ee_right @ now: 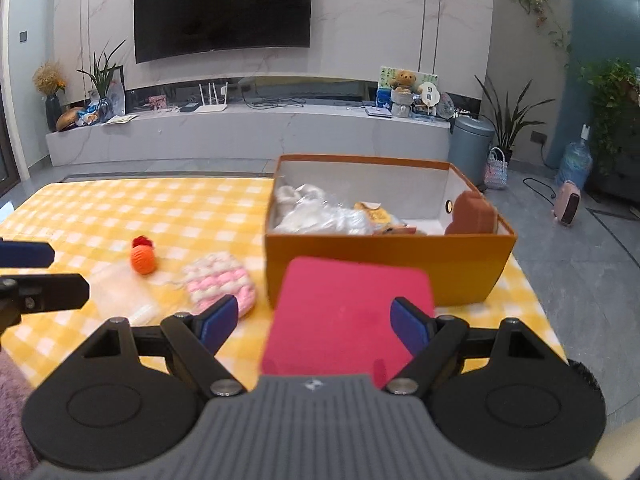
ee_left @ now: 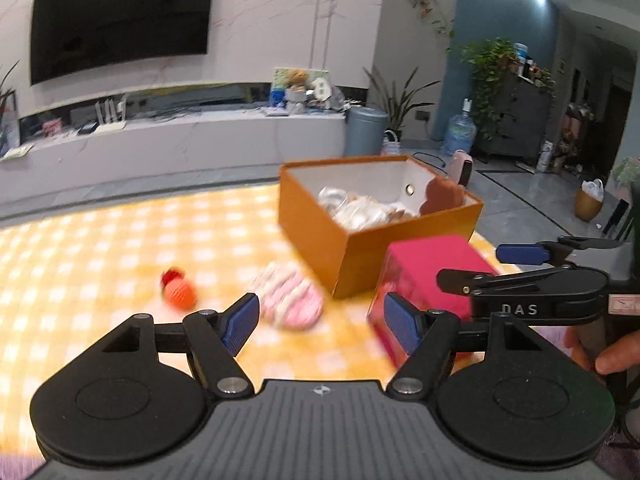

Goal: Organize soft objects
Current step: 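Withdraw both tools from the orange box toward the yellow cloth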

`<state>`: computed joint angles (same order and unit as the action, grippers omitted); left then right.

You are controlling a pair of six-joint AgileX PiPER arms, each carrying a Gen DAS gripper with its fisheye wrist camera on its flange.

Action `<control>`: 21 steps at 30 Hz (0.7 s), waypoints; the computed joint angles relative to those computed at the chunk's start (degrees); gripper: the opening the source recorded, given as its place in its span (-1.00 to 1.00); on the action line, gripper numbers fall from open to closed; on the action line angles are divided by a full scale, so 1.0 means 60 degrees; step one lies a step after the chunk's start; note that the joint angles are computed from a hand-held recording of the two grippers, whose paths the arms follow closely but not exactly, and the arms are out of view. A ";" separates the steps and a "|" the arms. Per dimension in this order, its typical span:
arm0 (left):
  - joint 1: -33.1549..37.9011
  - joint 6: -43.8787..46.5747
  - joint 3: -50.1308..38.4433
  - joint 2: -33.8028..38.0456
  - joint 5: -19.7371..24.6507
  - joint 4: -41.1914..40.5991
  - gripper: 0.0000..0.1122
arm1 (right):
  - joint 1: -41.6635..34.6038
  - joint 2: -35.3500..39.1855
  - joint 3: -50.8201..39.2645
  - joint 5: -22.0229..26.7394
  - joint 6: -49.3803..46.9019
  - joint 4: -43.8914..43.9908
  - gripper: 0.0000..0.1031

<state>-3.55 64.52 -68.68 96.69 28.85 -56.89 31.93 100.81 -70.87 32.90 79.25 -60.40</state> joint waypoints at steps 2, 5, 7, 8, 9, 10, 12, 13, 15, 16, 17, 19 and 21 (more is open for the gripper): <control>0.0373 0.0350 0.0258 -0.0078 0.0311 -0.0302 0.42 | 0.0500 -0.0038 0.0233 0.0251 0.0856 -0.0579 0.60; 0.0825 0.0642 0.0720 -0.0240 0.0387 -0.0400 0.39 | 0.0940 0.0019 0.0425 0.0135 0.1583 -0.0862 0.59; 0.1097 0.0558 0.0866 -0.0242 0.0520 -0.0135 0.38 | 0.1165 0.0147 0.0414 -0.0025 0.1744 -0.0775 0.59; 0.1182 0.0408 0.0912 -0.0238 0.0544 0.0053 0.38 | 0.1330 0.0239 0.0424 -0.0061 0.1880 -0.0833 0.59; 0.1298 0.0358 0.1026 -0.0258 0.0533 0.0148 0.37 | 0.1461 0.0312 0.0428 -0.0107 0.1909 -0.0875 0.59; 0.1385 0.0293 0.1035 -0.0226 0.0567 0.0233 0.36 | 0.1585 0.0419 0.0405 -0.0162 0.1875 -0.0890 0.59; 0.1534 0.0130 0.1041 -0.0164 0.0676 0.0495 0.36 | 0.1728 0.0669 0.0240 -0.0227 0.1658 -0.0769 0.59; 0.1593 0.0066 0.1028 -0.0118 0.0738 0.0654 0.36 | 0.1783 0.0797 0.0159 -0.0235 0.1628 -0.0727 0.59; 0.1744 0.0311 0.1153 -0.0070 0.0808 0.0652 0.36 | 0.1816 0.1051 -0.0003 -0.0407 0.1473 -0.0575 0.58; 0.1797 0.0395 0.1148 -0.0018 0.0862 0.0634 0.36 | 0.1806 0.1183 -0.0088 -0.0537 0.1321 -0.0488 0.48; 0.1850 0.0420 0.1124 0.0030 0.0936 0.0656 0.36 | 0.1798 0.1313 -0.0204 -0.0602 0.1054 -0.0292 0.43; 0.1966 0.0572 0.1156 0.0088 0.1005 0.0615 0.35 | 0.1770 0.1617 -0.0467 -0.0703 0.0584 0.0064 0.41; 0.2037 0.0721 0.1190 0.0150 0.0941 0.0587 0.35 | 0.1691 0.1882 -0.0663 -0.1020 0.0127 0.0412 0.41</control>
